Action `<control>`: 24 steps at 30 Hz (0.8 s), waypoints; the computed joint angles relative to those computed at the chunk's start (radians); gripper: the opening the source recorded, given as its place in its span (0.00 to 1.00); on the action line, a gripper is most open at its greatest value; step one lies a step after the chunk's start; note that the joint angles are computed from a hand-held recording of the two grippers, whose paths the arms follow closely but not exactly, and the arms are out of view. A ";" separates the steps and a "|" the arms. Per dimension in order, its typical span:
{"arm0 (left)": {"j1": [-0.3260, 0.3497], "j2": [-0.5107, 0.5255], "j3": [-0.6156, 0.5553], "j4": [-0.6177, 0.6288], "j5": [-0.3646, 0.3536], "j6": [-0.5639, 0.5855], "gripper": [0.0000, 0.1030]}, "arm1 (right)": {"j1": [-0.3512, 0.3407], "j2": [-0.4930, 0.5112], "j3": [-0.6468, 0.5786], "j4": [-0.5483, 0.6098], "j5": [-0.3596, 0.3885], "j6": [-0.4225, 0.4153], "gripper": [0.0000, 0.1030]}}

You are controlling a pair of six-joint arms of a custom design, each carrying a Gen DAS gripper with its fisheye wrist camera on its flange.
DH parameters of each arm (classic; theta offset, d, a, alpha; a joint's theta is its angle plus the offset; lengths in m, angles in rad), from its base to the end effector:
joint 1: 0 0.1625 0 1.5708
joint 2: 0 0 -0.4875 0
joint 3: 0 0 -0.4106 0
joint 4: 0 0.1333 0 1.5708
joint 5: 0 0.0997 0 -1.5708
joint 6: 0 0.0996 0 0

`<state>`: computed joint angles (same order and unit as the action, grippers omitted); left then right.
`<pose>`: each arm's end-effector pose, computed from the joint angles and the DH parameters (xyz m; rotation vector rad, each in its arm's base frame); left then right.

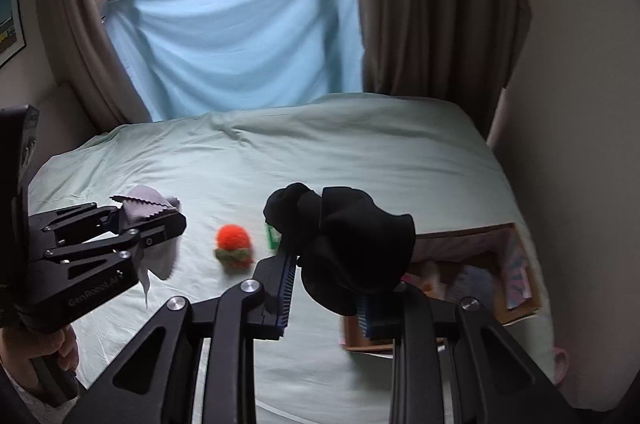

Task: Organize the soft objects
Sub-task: 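Carry the lilac cloth and black plush over the box and release both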

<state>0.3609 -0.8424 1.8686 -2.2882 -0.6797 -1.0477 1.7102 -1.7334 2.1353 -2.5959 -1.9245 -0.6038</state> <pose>-0.4993 -0.4137 0.0851 0.3657 2.3360 -0.8609 0.1582 -0.4165 0.4653 0.7968 -2.4527 0.7011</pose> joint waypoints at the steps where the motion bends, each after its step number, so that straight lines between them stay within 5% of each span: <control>1: 0.004 0.031 -0.031 -0.016 -0.008 0.009 0.23 | -0.018 -0.003 -0.016 0.014 0.003 -0.016 0.24; 12: 0.064 0.327 -0.338 -0.104 -0.097 0.052 0.23 | -0.262 0.069 -0.234 0.178 0.080 -0.156 0.24; 24: 0.167 0.515 -0.551 -0.017 -0.243 0.093 0.23 | -0.368 0.246 -0.379 0.248 0.033 -0.141 0.24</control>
<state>0.5276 -0.3270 1.3174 -2.3049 -0.9229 -0.9549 1.3417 -1.4876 1.7564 -2.3481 -1.8917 -0.7447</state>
